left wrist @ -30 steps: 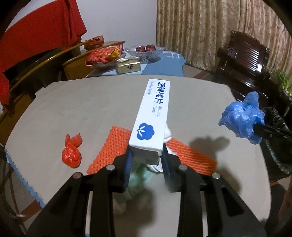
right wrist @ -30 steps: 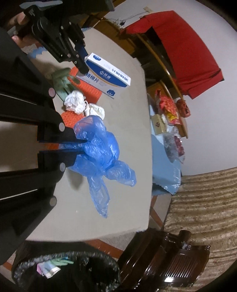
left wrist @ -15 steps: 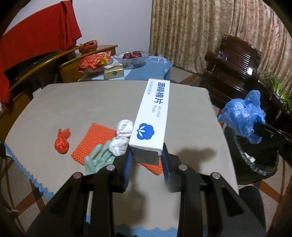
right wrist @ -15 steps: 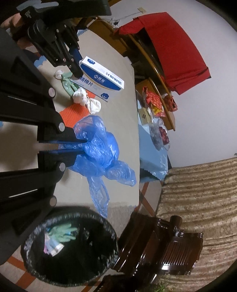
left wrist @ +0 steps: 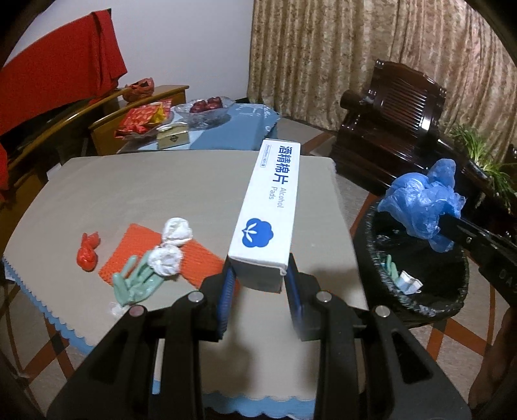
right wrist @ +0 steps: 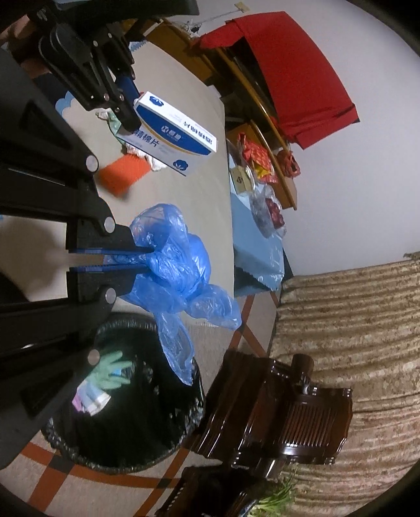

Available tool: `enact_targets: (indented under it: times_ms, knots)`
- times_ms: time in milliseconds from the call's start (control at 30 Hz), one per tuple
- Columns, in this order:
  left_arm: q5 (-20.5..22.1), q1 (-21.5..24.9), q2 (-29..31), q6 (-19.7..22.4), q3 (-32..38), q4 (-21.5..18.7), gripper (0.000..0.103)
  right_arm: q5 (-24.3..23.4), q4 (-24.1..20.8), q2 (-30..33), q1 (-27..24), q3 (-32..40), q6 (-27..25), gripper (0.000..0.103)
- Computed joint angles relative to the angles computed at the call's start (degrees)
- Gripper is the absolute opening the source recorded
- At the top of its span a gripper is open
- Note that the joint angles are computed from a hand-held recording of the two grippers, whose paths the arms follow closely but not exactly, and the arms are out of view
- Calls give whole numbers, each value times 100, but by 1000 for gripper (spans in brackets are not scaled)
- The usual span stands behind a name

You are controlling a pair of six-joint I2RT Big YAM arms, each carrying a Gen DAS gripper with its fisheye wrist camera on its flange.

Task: Collect trash
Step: 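Carry the white box and blue bag over the black bin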

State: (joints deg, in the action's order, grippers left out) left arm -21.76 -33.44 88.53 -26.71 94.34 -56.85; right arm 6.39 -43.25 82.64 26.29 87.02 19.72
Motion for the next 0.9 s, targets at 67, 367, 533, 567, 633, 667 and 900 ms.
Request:
enact_targets:
  times_ms: [67, 367, 533, 567, 633, 667, 900]
  knots:
    - [-28, -95, 112, -37, 127, -61, 29, -31, 14, -66, -99, -87, -13, 5]
    - [-84, -429, 730, -134, 881, -321, 29, -139, 4, -230, -582, -303, -210, 5]
    - [21, -620, 1227, -208, 1454, -509, 29, -152, 12, -299, -898, -425, -347, 5]
    - [28, -648, 1307, -204, 1549, -538, 29, -177, 11, -305, -1012, -458, -363, 5]
    - [60, -737, 1537, -209, 1814, -611, 29, -232, 15, -313, -1203, -533, -357, 5]
    - [84, -768, 1633, -202, 1919, -633, 29, -258, 8, -292, -1272, -537, -356, 5]
    - [275, -973, 2387, -112, 2738, -857, 29, -462, 49, -181, -1754, -775, -422, 5]
